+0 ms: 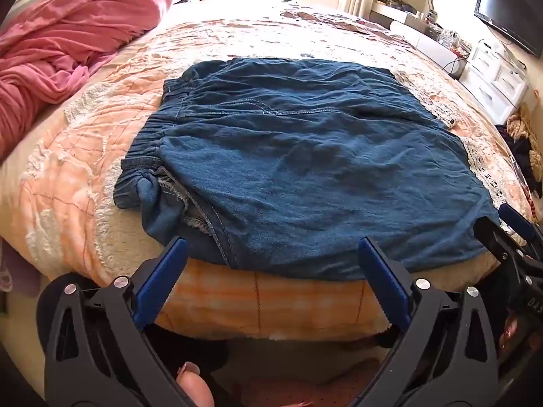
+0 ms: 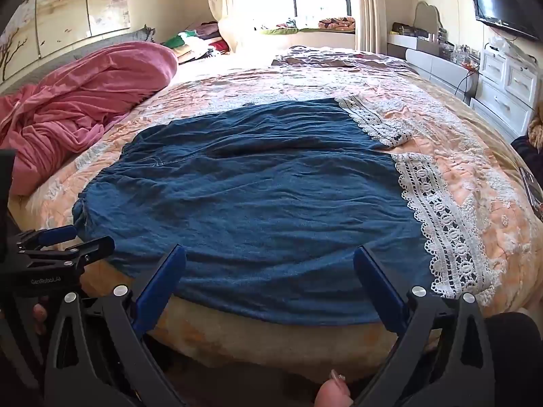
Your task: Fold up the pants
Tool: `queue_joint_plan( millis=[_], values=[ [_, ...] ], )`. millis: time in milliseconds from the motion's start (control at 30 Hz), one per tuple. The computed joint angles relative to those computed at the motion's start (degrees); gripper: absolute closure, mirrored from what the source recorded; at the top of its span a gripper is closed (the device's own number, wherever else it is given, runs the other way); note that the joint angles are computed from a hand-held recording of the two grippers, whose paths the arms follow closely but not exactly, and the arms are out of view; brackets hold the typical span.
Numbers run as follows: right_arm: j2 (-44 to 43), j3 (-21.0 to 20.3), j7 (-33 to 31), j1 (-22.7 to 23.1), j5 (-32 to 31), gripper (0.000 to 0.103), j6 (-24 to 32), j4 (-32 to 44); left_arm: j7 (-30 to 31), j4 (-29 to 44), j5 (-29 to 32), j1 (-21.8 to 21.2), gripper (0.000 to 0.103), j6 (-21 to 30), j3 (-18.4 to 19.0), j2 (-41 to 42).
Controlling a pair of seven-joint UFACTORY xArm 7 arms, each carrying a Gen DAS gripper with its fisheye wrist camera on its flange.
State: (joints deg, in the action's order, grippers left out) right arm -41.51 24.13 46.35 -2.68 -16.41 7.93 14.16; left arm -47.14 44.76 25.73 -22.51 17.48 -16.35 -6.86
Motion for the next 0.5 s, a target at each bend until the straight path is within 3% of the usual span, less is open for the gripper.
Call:
queue_joint_plan(
  millis=[33,333,500],
  values=[
    [0.1,-0.4,0.0,0.4,0.2,0.004,0.1,0.0,-1.6,0.4,2.3,1.2,0.009,0.9,-1.3,0.0],
    [0.8,-1.6,-0.6,2.0,0.9,0.004,0.8,0.2,-2.1,1.6,1.6,-0.3,0.009,2.0,-0.6,-0.3],
    [1.3,-1.8,-0.6,1.7,0.9,0.004,0.4,0.1,-0.7,0.2,0.6,-0.1,0.009,-0.2,-0.1,-0.2]
  ],
)
